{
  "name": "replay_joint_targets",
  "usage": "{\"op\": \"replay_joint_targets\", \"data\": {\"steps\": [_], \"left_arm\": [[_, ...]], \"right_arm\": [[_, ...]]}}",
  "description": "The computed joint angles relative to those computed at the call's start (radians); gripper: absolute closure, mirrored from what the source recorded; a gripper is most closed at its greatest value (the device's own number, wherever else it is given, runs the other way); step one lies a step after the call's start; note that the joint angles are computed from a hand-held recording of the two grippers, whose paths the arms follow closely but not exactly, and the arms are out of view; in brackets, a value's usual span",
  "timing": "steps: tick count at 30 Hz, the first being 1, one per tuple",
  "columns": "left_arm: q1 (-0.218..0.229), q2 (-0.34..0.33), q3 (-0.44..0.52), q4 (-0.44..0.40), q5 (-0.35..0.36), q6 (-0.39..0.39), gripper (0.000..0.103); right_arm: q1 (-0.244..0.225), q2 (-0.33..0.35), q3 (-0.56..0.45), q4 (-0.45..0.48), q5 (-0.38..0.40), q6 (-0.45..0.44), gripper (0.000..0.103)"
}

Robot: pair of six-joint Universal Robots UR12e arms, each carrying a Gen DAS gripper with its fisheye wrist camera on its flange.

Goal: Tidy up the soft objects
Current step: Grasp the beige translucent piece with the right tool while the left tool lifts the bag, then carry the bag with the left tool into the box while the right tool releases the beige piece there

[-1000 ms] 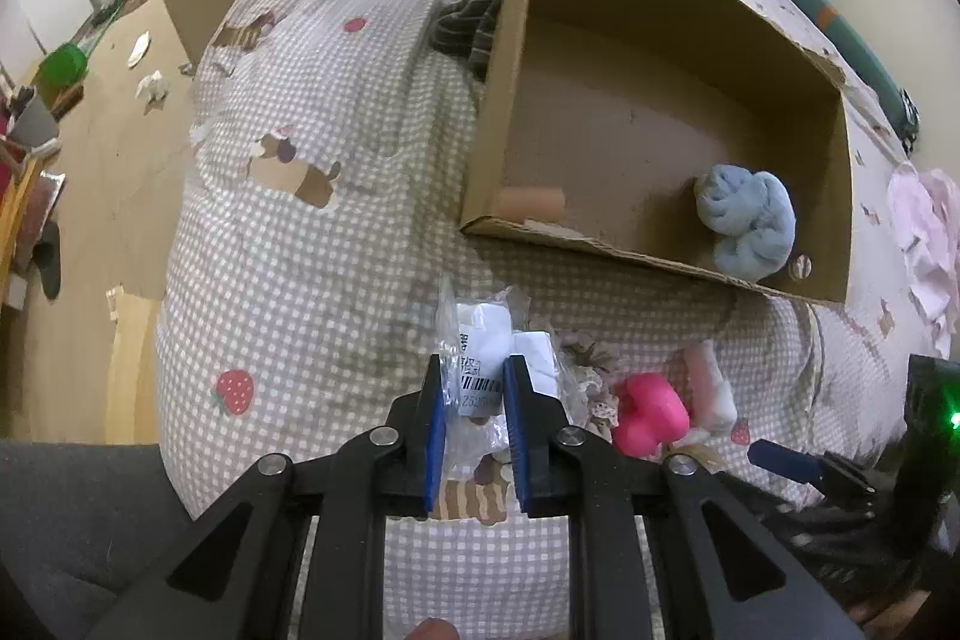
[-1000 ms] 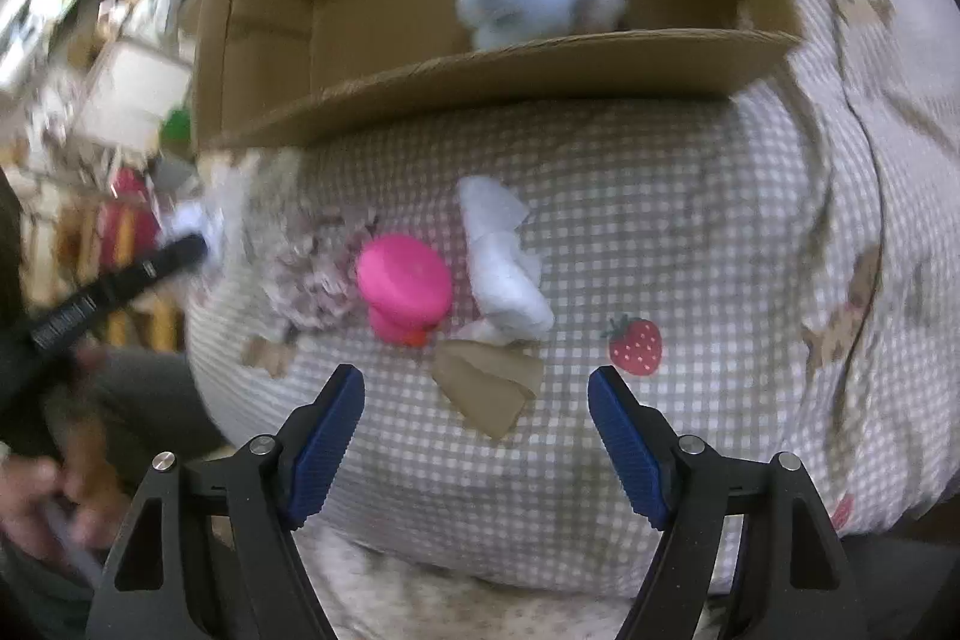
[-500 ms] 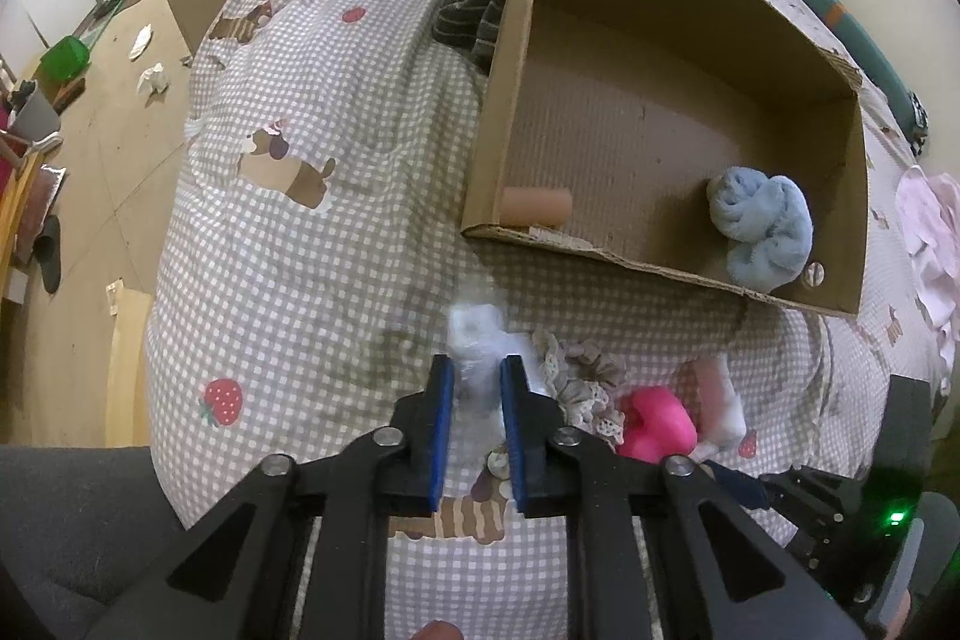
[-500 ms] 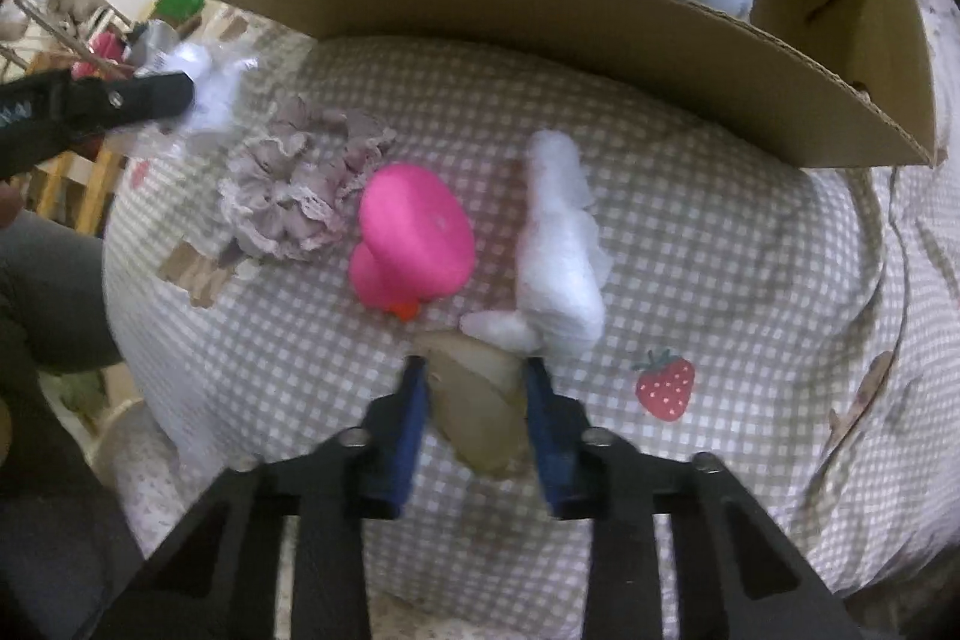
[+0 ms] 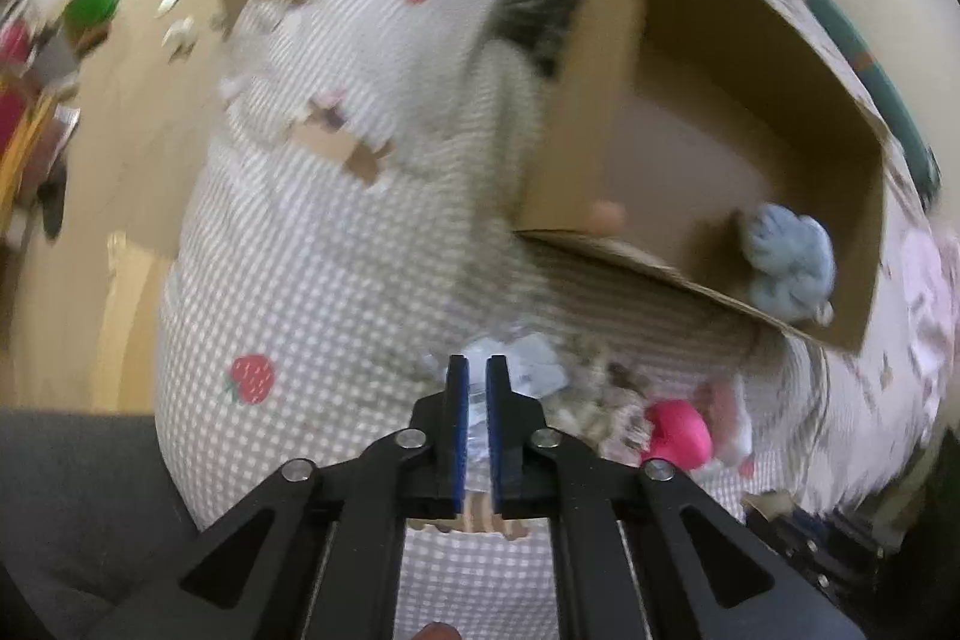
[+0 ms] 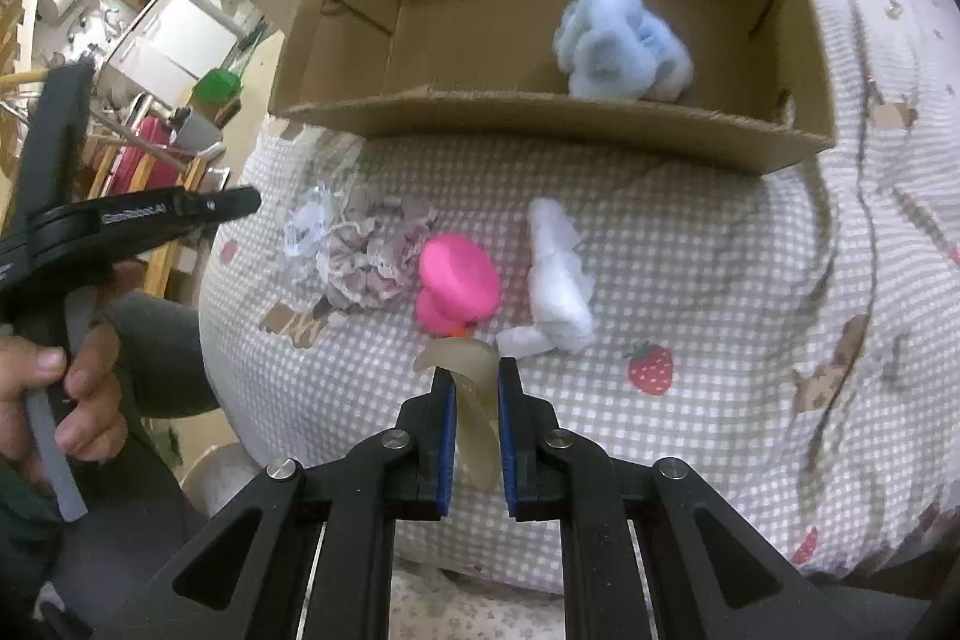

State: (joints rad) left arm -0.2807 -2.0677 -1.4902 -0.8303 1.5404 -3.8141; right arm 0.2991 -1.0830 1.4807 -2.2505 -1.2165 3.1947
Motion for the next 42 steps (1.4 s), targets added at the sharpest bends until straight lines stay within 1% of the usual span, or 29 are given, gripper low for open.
{"op": "replay_joint_targets", "data": {"steps": [2, 3, 4, 5, 6, 9, 10, 11, 14, 17, 20, 23, 24, 26, 28, 32, 37, 42], "left_arm": [[0.016, -0.005, -0.007, -0.017, -0.055, -0.048, 0.071], [0.024, -0.010, -0.008, -0.027, -0.090, -0.071, 0.065], [0.030, -0.017, -0.009, -0.027, -0.120, -0.087, 0.056], [0.032, -0.024, -0.004, -0.031, -0.130, -0.092, 0.050], [0.031, -0.032, 0.005, -0.042, -0.133, -0.087, 0.049], [0.026, -0.055, 0.030, -0.062, -0.133, -0.057, 0.050], [0.022, -0.060, 0.035, -0.063, -0.124, -0.047, 0.060], [0.019, -0.066, 0.043, -0.068, -0.116, -0.036, 0.076], [0.006, -0.079, 0.066, -0.087, -0.077, 0.002, 0.081], [0.000, -0.081, 0.073, -0.085, -0.049, 0.012, 0.082], [-0.007, -0.066, 0.064, -0.052, 0.036, -0.009, 0.082], [-0.008, -0.047, 0.050, -0.016, 0.084, -0.027, 0.082], [-0.009, -0.038, 0.042, -0.001, 0.090, -0.031, 0.082], [-0.011, -0.018, 0.023, 0.035, 0.078, -0.029, 0.082], [-0.015, 0.007, 0.002, 0.054, 0.075, -0.003, 0.082], [-0.032, 0.028, 0.009, 0.083, 0.103, 0.060, 0.082], [-0.043, 0.034, 0.033, 0.101, 0.101, 0.116, 0.082], [-0.043, 0.010, 0.078, 0.105, 0.090, 0.168, 0.082]], "right_arm": [[-0.008, -0.001, 0.002, -0.019, 0.008, 0.018, 0.089], [-0.010, -0.002, 0.005, -0.027, 0.013, 0.030, 0.089], [-0.012, 0.003, 0.005, -0.033, 0.016, 0.038, 0.089], [-0.012, 0.002, 0.008, -0.036, 0.017, 0.043, 0.089], [-0.014, 0.001, 0.009, -0.036, 0.018, 0.042, 0.089], [-0.013, 0.003, 0.007, -0.038, 0.019, 0.041, 0.089], [-0.013, 0.004, 0.008, -0.040, 0.019, 0.044, 0.089], [-0.014, 0.006, 0.007, -0.040, 0.022, 0.047, 0.089], [-0.013, 0.009, 0.004, -0.040, 0.022, 0.051, 0.089], [-0.014, 0.011, 0.002, -0.040, 0.024, 0.053, 0.089], [-0.018, 0.010, 0.002, -0.046, 0.030, 0.066, 0.089], [-0.022, 0.009, 0.005, -0.061, 0.037, 0.080, 0.089], [-0.023, 0.007, 0.008, -0.068, 0.039, 0.086, 0.089], [-0.028, 0.001, 0.016, -0.096, 0.048, 0.102, 0.089], [-0.034, -0.007, 0.025, -0.123, 0.060, 0.119, 0.089], [-0.045, -0.025, 0.034, -0.165, 0.076, 0.143, 0.089], [-0.059, -0.029, 0.023, -0.214, 0.094, 0.164, 0.089], [-0.068, -0.018, -0.011, -0.237, 0.068, 0.157, 0.089]]}}
